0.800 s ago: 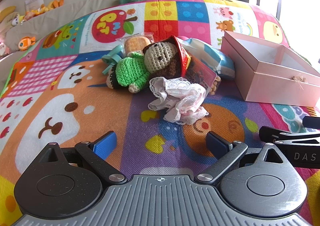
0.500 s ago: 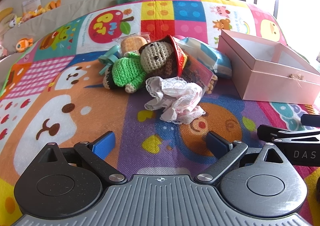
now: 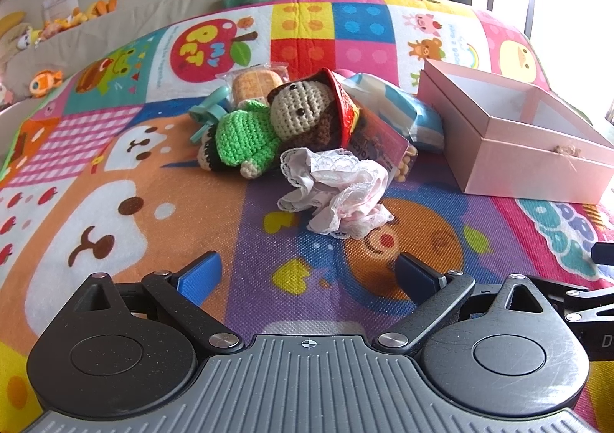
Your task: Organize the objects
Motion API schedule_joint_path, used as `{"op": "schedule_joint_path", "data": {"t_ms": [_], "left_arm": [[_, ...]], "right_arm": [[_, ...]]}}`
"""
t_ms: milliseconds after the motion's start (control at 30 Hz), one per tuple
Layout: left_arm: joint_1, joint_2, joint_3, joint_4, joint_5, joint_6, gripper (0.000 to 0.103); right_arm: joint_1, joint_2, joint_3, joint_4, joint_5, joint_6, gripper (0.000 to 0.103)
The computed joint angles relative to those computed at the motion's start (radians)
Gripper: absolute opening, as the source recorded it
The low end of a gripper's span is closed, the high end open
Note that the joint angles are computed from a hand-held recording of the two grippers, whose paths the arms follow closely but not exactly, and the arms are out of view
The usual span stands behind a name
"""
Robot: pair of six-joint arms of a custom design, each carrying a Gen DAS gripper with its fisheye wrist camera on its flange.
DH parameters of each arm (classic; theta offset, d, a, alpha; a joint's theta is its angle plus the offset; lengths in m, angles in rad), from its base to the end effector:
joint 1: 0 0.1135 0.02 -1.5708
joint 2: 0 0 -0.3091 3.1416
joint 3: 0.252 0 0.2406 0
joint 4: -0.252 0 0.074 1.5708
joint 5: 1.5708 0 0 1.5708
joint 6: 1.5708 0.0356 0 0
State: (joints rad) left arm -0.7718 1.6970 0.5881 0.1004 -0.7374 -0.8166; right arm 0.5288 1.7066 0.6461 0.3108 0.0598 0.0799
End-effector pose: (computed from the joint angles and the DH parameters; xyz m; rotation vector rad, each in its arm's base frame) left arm 0.2102 -0.1711 0.1534 -0.2997 2.2315 0.1450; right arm 0.2672 0.1536 0.1711 -0.4891 2.2789 0.2375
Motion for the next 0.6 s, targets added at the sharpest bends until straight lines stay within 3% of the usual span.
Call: {"op": "schedule_joint_path", "data": {"t_ms": [267, 467, 600], "left_arm": [[-0.012, -0.064, -0.048, 0.028, -0.004, 0.026, 0.098], [0.0, -0.157, -0.105, 0.13, -0.06, 0.109, 0.098], [0.043, -0.215, -0.144, 0.158, -0.023, 0.121, 0.098]], "right_arm": [[0.001, 0.0, -0.012, 0.021, 0.005, 0.003, 0.103], [0.002, 0.001, -0.013, 0.024, 0.005, 0.004, 0.103], [0.003, 0.002, -0.013, 0.025, 0.005, 0.004, 0.103]]}}
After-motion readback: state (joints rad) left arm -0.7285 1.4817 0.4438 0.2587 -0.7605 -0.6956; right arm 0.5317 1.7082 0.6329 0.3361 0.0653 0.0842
